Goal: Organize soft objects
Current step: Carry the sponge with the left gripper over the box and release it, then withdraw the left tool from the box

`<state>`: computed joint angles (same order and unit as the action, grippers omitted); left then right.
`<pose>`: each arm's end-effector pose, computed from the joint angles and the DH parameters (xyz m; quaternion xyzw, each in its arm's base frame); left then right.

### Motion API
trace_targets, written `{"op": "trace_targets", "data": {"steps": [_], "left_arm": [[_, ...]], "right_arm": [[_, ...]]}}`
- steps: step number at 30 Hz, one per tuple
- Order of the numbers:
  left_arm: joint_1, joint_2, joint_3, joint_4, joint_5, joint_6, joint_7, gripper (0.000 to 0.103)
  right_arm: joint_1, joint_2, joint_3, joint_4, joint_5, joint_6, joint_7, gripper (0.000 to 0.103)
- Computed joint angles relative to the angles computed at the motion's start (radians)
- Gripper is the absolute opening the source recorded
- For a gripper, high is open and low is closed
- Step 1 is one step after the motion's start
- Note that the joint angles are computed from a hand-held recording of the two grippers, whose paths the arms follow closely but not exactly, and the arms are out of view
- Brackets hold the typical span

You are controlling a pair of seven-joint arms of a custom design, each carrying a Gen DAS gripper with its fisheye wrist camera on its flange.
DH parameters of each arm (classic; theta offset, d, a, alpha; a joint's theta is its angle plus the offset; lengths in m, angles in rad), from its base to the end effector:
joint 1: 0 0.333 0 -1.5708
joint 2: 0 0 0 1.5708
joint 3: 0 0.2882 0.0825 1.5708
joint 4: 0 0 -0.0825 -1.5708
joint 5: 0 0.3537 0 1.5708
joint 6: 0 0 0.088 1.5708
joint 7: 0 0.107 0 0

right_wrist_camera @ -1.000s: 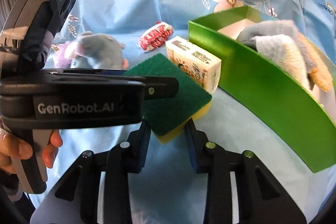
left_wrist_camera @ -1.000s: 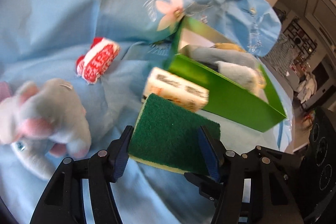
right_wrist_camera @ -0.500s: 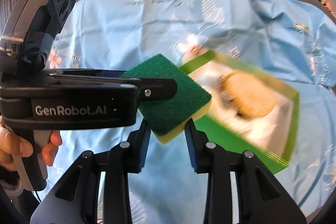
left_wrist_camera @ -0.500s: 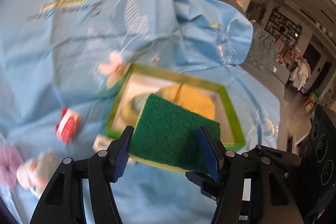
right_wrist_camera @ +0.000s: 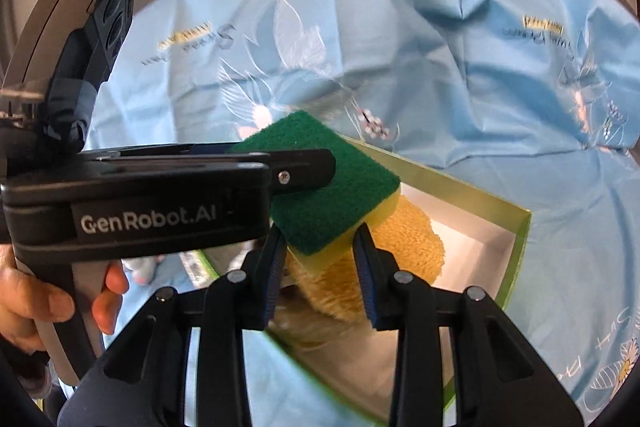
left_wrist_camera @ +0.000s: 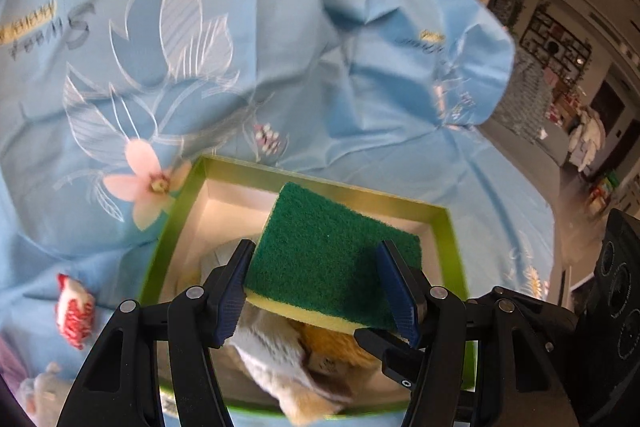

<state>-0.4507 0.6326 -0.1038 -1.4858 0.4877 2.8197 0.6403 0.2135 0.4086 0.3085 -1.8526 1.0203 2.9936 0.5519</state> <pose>0.6048 -0.3820 0.3762 -0.6629 0.6556 -0.3332 0.1405 0.5845 0.2445 0.3595 -0.7837 0.4629 -0.1073 0.4001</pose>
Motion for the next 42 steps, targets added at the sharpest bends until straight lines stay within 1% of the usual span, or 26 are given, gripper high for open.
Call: {"op": "trace_targets", "data": {"steps": [2,4,6,8,9,10,11,12,13,14,16,18,21,23,24,25,26,28,29,31,34,36,38,40,42], "left_arm": [[0.004,0.029,-0.006,0.028,-0.016,-0.031,0.007,0.063],[0.005,0.050,-0.004,0.042,-0.028,-0.046,-0.001,0.063],[0.003,0.054,0.003,0.037,-0.028,-0.041,-0.014,0.063],[-0.003,0.050,0.013,0.026,-0.019,-0.033,-0.029,0.068],[-0.005,0.045,0.015,0.020,-0.018,-0.034,-0.038,0.074],[-0.005,0.041,0.014,0.017,-0.019,-0.042,-0.043,0.084],[-0.006,0.034,0.015,0.012,-0.018,-0.047,-0.050,0.086],[-0.014,0.020,0.026,-0.006,-0.005,-0.042,-0.069,0.087],[-0.020,0.011,0.031,-0.015,0.007,-0.045,-0.079,0.087],[-0.028,-0.004,0.037,-0.028,0.023,-0.056,-0.088,0.087],[-0.036,-0.026,0.040,-0.047,0.053,-0.073,-0.097,0.087],[-0.066,-0.066,0.067,-0.088,0.120,-0.084,-0.142,0.088],[-0.083,-0.118,0.074,-0.145,0.205,-0.092,-0.202,0.088],[-0.085,-0.149,0.070,-0.180,0.256,-0.092,-0.245,0.089],[-0.093,-0.175,0.076,-0.211,0.297,-0.088,-0.285,0.094],[-0.094,-0.190,0.074,-0.227,0.324,-0.091,-0.312,0.100],[-0.105,-0.215,0.084,-0.254,0.375,-0.089,-0.367,0.101],[-0.096,-0.243,0.070,-0.286,0.415,-0.086,-0.410,0.101],[-0.093,-0.258,0.063,-0.302,0.435,-0.086,-0.435,0.101],[-0.087,-0.288,0.049,-0.332,0.477,-0.093,-0.482,0.101],[-0.085,-0.339,0.030,-0.383,0.562,-0.115,-0.572,0.101],[-0.076,-0.372,0.009,-0.419,0.593,-0.130,-0.615,0.101],[-0.061,-0.400,-0.016,-0.450,0.613,-0.141,-0.642,0.101],[-0.048,-0.427,-0.042,-0.480,0.628,-0.166,-0.658,0.101],[-0.034,-0.453,-0.070,-0.507,0.641,-0.192,-0.676,0.101]], "right_arm": [[0.036,0.039,-0.049,0.033,-0.083,-0.029,0.087,0.035],[0.056,0.081,-0.080,0.073,-0.164,-0.065,0.166,0.035],[0.056,0.110,-0.087,0.103,-0.215,-0.091,0.221,0.037],[0.057,0.133,-0.089,0.123,-0.257,-0.101,0.266,0.040],[0.056,0.140,-0.087,0.129,-0.272,-0.099,0.281,0.047],[0.054,0.143,-0.086,0.130,-0.286,-0.095,0.295,0.056],[0.059,0.142,-0.092,0.125,-0.305,-0.089,0.318,0.061],[0.059,0.141,-0.094,0.122,-0.319,-0.089,0.338,0.067],[0.051,0.134,-0.086,0.110,-0.321,-0.086,0.348,0.071],[0.035,0.125,-0.070,0.097,-0.314,-0.082,0.347,0.072],[0.008,0.106,-0.043,0.066,-0.292,-0.065,0.331,0.079],[-0.007,0.073,-0.028,0.020,-0.269,-0.036,0.321,0.082],[-0.045,0.024,0.011,-0.044,-0.203,0.001,0.274,0.089],[-0.062,-0.012,0.029,-0.087,-0.152,0.021,0.239,0.090],[-0.060,-0.031,0.025,-0.108,-0.137,0.030,0.233,0.092],[-0.055,-0.044,0.022,-0.123,-0.123,0.040,0.227,0.096],[-0.055,-0.063,0.023,-0.143,-0.103,0.054,0.215,0.098],[-0.044,-0.097,0.017,-0.183,-0.076,0.081,0.198,0.101],[-0.025,-0.114,0.001,-0.205,-0.082,0.102,0.208,0.102],[-0.007,-0.143,-0.010,-0.242,-0.083,0.135,0.217,0.102],[-0.005,-0.189,0.000,-0.291,-0.052,0.166,0.202,0.102],[0.015,-0.223,-0.011,-0.330,-0.053,0.197,0.213,0.102],[0.056,-0.251,-0.047,-0.369,-0.104,0.219,0.267,0.102],[0.048,-0.273,-0.028,-0.394,-0.098,0.235,0.260,0.102],[0.029,-0.295,0.007,-0.411,-0.046,0.241,0.215,0.102]]}}
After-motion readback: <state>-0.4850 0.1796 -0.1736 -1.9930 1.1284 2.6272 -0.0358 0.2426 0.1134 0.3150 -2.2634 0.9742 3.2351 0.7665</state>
